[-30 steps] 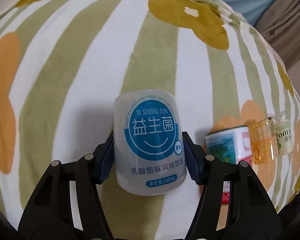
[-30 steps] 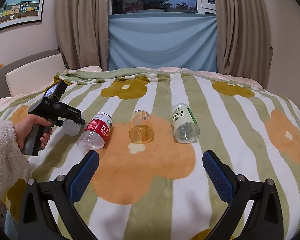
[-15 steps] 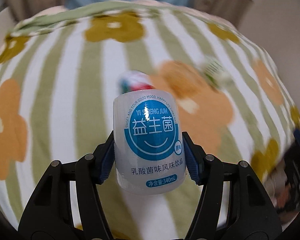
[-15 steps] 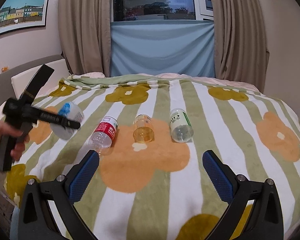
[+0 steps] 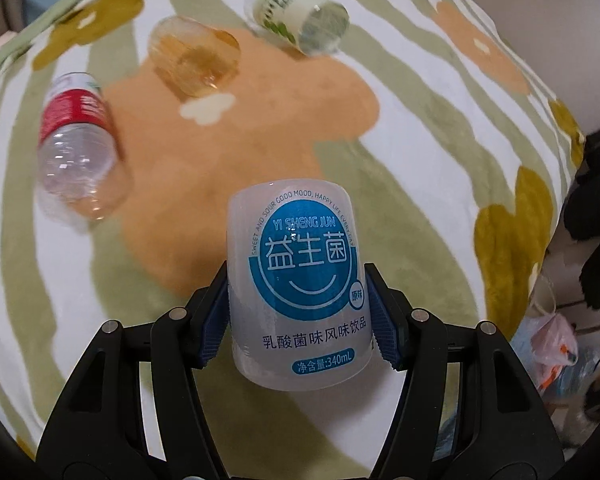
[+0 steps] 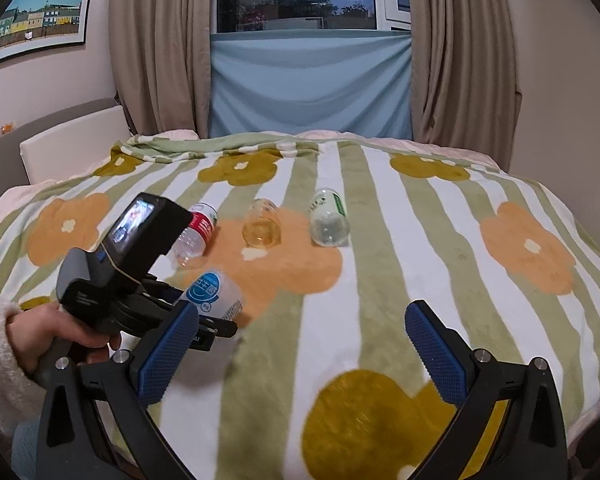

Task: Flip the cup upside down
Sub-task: 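Lift the white bottle off the blanket with the left gripper, then set the white bottle down upright and open the left gripper, then grasp the white bottle with the right gripper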

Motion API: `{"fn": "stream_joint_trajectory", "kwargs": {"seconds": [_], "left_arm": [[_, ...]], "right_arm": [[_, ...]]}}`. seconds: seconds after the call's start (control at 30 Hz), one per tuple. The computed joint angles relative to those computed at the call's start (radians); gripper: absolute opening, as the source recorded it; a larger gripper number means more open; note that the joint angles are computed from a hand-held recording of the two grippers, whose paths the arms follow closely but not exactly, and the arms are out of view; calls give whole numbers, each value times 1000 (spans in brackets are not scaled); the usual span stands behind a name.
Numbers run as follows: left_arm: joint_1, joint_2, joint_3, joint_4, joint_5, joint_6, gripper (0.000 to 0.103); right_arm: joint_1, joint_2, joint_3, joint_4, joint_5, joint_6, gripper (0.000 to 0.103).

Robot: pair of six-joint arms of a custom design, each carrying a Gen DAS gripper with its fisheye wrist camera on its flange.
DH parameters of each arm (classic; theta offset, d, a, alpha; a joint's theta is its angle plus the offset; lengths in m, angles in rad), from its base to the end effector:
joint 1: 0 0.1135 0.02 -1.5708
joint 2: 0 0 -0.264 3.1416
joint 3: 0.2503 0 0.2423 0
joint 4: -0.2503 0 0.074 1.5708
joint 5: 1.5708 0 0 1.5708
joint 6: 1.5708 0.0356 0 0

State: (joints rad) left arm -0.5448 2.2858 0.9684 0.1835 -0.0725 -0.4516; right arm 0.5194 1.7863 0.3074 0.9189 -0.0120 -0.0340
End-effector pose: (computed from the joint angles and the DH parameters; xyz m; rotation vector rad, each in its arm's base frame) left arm 0.3061 -0.1825 0.0014 0.1047 2.7148 -0.2016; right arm 0.2174 0.1248 0.0849 -0.5929 2.0618 0.2978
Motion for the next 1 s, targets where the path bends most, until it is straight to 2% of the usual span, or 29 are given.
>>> {"fn": "stream_joint_trajectory", "kwargs": {"seconds": [0.13,0.2,0.23,0.27,0.4,0.5,0.57,0.73,0.83,0.9,1.0], "left_arm": [[-20,7,9,-5,-31,30,63],[-27,2,10,-16,-44,37,79],[-29,2,12,-17,-54,37,96],[-29,-11,-6,-4,-65,39,103],[-30,-100,-110,49,-90,29,103],[-54,-190,-226,91,-144,2,103],[-74,-265,-332,134,-184,-31,103],[-129,-396,-523,197,-239,-167,103],[-173,-448,-588,188,-279,-241,103],[-197,-477,-626,181,-298,-290,103],[-205,-488,-667,204,-300,-334,103]], "right_arm": [[-26,6,-10,-2,-18,-11,103],[-34,11,-10,-5,-36,-11,103],[-38,15,-8,-7,-50,-11,103],[-40,16,-4,-12,-60,-16,103],[-62,-2,43,-88,-151,-87,103],[-86,-13,154,-252,-265,-279,103],[-84,9,282,-432,-320,-481,103],[16,195,587,-740,-217,-942,103],[98,318,685,-778,-82,-1188,102],[139,379,714,-752,-30,-1333,93],[181,443,771,-747,18,-1470,93]]}}
